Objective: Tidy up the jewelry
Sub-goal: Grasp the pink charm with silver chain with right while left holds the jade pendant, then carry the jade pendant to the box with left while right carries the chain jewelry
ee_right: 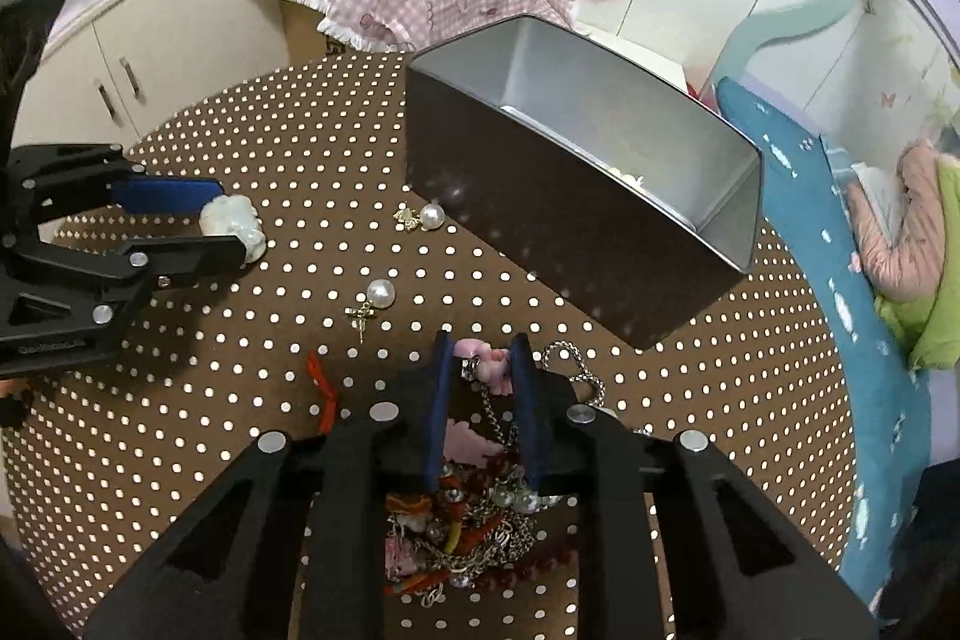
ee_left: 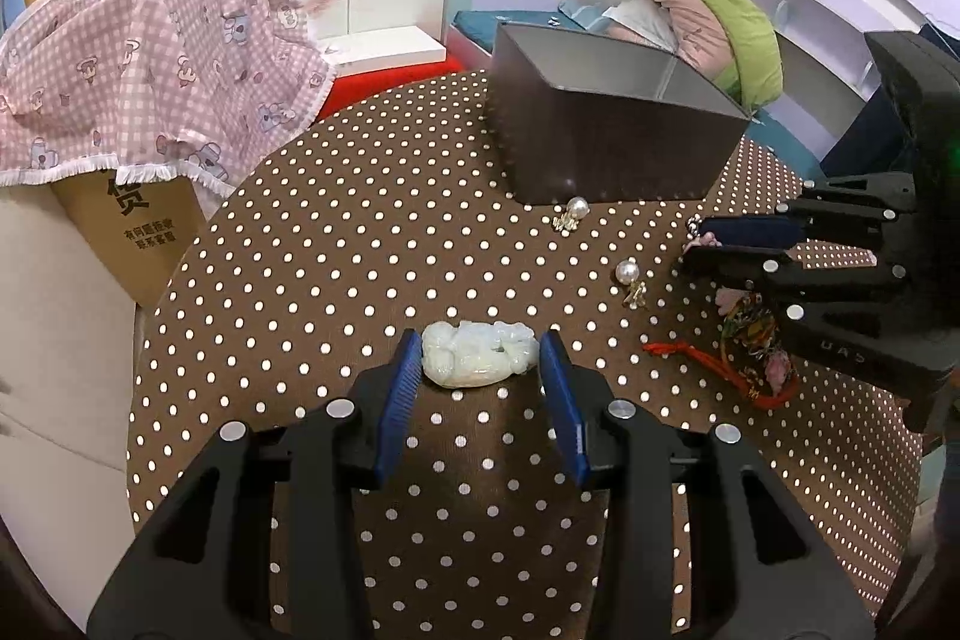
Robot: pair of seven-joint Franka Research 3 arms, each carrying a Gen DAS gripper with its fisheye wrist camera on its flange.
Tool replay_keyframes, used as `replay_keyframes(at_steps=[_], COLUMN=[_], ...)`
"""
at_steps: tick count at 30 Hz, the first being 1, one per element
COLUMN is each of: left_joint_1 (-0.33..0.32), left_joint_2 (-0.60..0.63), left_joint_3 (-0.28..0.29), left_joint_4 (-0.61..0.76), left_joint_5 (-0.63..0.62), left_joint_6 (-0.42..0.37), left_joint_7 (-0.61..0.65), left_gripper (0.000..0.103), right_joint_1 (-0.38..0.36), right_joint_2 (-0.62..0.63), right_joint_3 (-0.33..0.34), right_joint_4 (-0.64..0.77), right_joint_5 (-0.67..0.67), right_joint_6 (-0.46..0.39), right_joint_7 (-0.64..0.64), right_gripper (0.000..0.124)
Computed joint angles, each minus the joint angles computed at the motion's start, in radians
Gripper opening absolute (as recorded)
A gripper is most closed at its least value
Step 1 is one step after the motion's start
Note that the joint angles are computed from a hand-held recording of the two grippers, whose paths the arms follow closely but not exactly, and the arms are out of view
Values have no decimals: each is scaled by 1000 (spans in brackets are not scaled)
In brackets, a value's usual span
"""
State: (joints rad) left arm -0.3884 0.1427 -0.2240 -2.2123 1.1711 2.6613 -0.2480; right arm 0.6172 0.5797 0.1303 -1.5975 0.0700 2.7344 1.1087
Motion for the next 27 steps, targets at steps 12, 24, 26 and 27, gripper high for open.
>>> replay_keyframes(at_steps=[12, 24, 26, 27], left_joint_1=[21, -54, -60, -66], left_joint_2=[13, 144, 170, 177], left_joint_3=[11, 13, 16, 20], left_joint_4=[58, 202, 223, 228], left_joint_5=[-41, -95, -136, -147], left_joint_6=[38, -61, -57, -57], left_joint_7=[109, 256, 310, 322], left_gripper=[8, 64, 61, 61], right_joint_1=[-132, -162, -169, -169], right_joint_2=[-65, -74, -83, -84], right_joint_3=[122, 136, 140, 139], right_joint_4=[-36, -63, -75, -74], right_joint_5=[259, 381, 399, 404], right_joint_6=[20, 19, 26, 25], right_joint_7=[-121, -188, -202, -206], right_gripper=[18, 18, 18, 18])
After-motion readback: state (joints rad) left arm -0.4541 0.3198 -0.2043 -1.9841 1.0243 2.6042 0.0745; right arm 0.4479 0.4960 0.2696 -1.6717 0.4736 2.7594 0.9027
